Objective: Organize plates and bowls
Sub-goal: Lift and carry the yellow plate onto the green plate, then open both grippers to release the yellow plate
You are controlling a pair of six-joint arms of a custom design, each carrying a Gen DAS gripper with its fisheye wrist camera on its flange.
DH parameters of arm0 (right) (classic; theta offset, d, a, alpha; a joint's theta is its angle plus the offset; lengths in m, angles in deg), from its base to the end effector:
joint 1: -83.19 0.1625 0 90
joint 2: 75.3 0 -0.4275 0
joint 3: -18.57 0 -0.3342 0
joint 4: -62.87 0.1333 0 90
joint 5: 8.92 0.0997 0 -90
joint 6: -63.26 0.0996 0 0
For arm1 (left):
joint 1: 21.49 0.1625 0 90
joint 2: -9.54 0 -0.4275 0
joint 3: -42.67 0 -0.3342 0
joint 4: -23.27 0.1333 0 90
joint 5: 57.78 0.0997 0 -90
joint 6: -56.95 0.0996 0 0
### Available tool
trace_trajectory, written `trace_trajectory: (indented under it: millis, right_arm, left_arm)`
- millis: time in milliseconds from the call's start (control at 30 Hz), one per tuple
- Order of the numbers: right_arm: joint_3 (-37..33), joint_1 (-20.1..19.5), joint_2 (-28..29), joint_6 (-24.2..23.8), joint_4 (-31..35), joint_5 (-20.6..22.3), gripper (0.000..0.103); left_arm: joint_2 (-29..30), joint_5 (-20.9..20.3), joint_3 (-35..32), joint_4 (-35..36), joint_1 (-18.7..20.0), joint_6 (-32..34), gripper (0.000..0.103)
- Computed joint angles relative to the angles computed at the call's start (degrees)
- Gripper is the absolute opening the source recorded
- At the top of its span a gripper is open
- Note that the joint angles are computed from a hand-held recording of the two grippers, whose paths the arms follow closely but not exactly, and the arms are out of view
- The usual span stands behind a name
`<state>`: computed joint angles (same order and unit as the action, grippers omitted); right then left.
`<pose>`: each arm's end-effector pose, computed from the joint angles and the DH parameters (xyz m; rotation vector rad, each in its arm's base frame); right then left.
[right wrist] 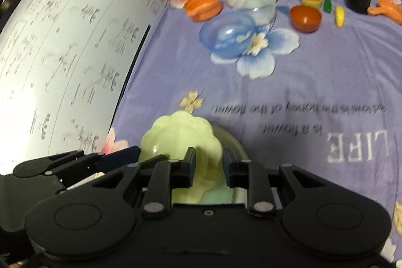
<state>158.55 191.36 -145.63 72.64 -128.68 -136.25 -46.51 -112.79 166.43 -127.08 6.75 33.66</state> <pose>0.1898 -0.3446 0.2372 -0.0490 -2.5083 0.8940 -0.3098 -0.3825 0.1142 0.8975 2.4139 -0.4265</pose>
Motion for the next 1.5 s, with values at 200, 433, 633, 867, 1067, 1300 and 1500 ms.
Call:
trace_trajectory:
  millis: [200, 433, 633, 867, 1067, 1300, 1500]
  right_arm:
    - [0.93, 1.19, 1.67, 2.23, 1.64, -0.11, 0.024]
    - [0.99, 0.72, 3.02, 3.37, 2.69, -0.19, 0.024]
    - [0.44, -0.17, 3.90, 3.83, 3.50, 0.39, 0.025]
    - [-0.21, -1.53, 4.42, 3.64, 4.19, 1.17, 0.026]
    - [-0.26, -2.14, 4.60, 3.64, 4.12, 1.50, 0.026]
    - [-0.30, -1.32, 5.17, 2.36, 2.73, 0.08, 0.061]
    - [-0.06, 2.37, 6.94, -2.95, -5.15, -5.89, 0.103]
  left_arm:
    - [-1.90, -0.94, 2.80, 0.76, 0.38, -1.16, 0.030]
    - [-1.78, -1.61, 3.62, 0.23, 1.16, -0.79, 0.030]
    - [-1.38, -2.59, 3.37, 0.30, 2.21, -0.39, 0.030]
    - [-0.71, -3.39, 3.23, -0.21, 3.19, -0.27, 0.030]
    - [-0.27, -3.74, 3.03, -0.36, 3.50, -0.37, 0.030]
    - [-0.29, -2.27, 3.98, -2.30, 2.66, -1.15, 0.068]
    - [-0.98, 1.56, 6.21, -8.45, 0.50, -0.63, 0.103]
